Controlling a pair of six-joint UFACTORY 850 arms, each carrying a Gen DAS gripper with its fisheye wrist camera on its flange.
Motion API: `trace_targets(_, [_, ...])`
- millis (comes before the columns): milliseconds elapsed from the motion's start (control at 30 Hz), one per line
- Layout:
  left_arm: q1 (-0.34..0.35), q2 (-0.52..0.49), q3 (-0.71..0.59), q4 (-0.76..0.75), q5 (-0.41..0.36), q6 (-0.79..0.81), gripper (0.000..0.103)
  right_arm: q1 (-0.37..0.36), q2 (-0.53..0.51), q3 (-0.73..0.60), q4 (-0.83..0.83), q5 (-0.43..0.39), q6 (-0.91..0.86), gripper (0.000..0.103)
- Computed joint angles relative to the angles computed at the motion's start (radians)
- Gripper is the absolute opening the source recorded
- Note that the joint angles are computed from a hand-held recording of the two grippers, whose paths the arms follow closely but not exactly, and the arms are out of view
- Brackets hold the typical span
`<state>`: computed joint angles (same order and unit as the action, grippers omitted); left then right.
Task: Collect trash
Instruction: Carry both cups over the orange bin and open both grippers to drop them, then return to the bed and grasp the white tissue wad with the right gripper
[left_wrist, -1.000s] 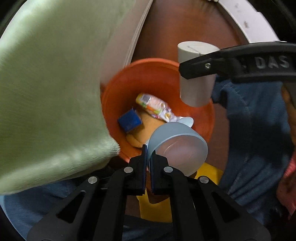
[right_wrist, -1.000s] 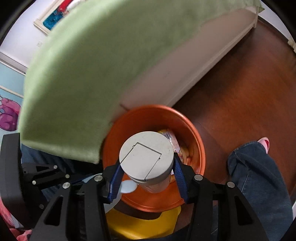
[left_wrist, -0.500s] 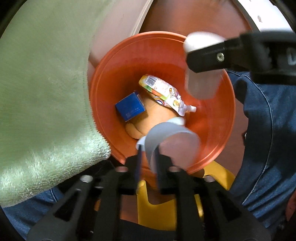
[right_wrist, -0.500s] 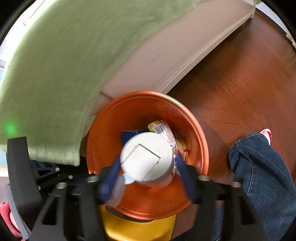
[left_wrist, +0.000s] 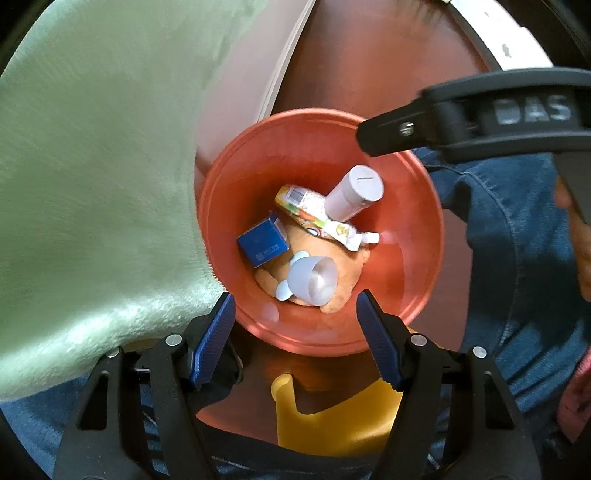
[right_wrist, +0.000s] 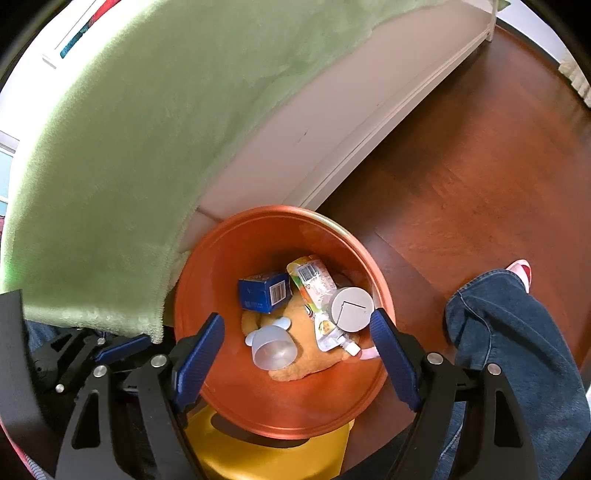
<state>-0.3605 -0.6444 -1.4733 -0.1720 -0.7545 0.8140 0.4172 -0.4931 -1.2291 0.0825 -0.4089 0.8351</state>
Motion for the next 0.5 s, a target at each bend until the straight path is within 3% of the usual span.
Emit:
trace_targets(333, [0.029, 0.077, 0.005, -0.123, -0.013, 0.123, 0.067, -0.007, 0.05, 0.006, -0.089, -0.007, 0.08, 0.079])
trace_targets(500, [0.069, 0.1, -0.062, -0.271, -0.05, 0.211, 0.067, -0.011, 0.102, 0.001, -0.246, -0.01, 0.197, 0.08])
